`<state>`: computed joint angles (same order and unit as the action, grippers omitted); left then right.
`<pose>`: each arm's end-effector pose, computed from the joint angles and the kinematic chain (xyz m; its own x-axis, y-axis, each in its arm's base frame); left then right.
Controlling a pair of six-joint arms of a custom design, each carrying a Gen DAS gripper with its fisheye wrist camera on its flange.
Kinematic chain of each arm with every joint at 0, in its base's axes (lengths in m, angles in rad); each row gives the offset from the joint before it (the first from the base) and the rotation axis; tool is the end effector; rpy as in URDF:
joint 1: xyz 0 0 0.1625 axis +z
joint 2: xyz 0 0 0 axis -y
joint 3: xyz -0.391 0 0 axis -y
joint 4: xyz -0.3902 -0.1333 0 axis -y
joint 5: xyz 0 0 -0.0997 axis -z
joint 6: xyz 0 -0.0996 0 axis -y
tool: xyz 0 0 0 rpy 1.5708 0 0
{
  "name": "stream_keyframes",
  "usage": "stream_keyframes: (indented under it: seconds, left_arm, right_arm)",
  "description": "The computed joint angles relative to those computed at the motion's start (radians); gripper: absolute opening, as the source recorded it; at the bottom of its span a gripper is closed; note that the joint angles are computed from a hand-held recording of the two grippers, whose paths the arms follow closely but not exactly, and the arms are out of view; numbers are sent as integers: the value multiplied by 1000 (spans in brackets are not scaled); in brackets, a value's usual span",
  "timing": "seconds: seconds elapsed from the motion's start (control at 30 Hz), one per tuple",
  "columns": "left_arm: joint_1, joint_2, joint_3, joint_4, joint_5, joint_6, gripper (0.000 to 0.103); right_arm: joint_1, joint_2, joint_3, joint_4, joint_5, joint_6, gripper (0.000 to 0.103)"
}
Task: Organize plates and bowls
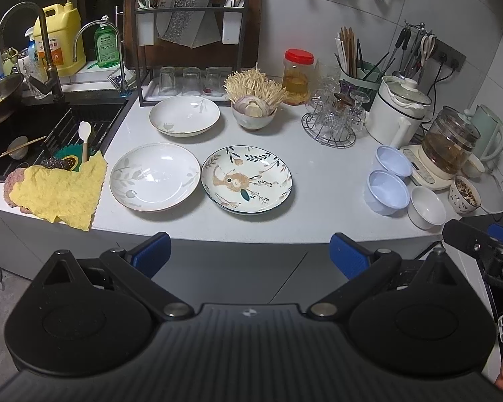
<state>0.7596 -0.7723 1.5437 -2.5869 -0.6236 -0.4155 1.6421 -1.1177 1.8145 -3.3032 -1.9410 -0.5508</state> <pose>-0.3388 -0.6171 0.1310 -0.7824 -0.0062 -0.6228 0.4238 0.7275 -0.5396 0.1398 -0.5927 0.3020 -0.7922 -0.0583 0.6074 -0.5292 0.5612 -0.6364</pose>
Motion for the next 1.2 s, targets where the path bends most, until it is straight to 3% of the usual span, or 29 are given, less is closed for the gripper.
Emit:
stream_keyframes:
  seconds: [1.2]
  left_arm:
    - [-9,13,-5,46,5,-55,102]
  right_arm:
    - [-18,-25,14,52,31,11,103]
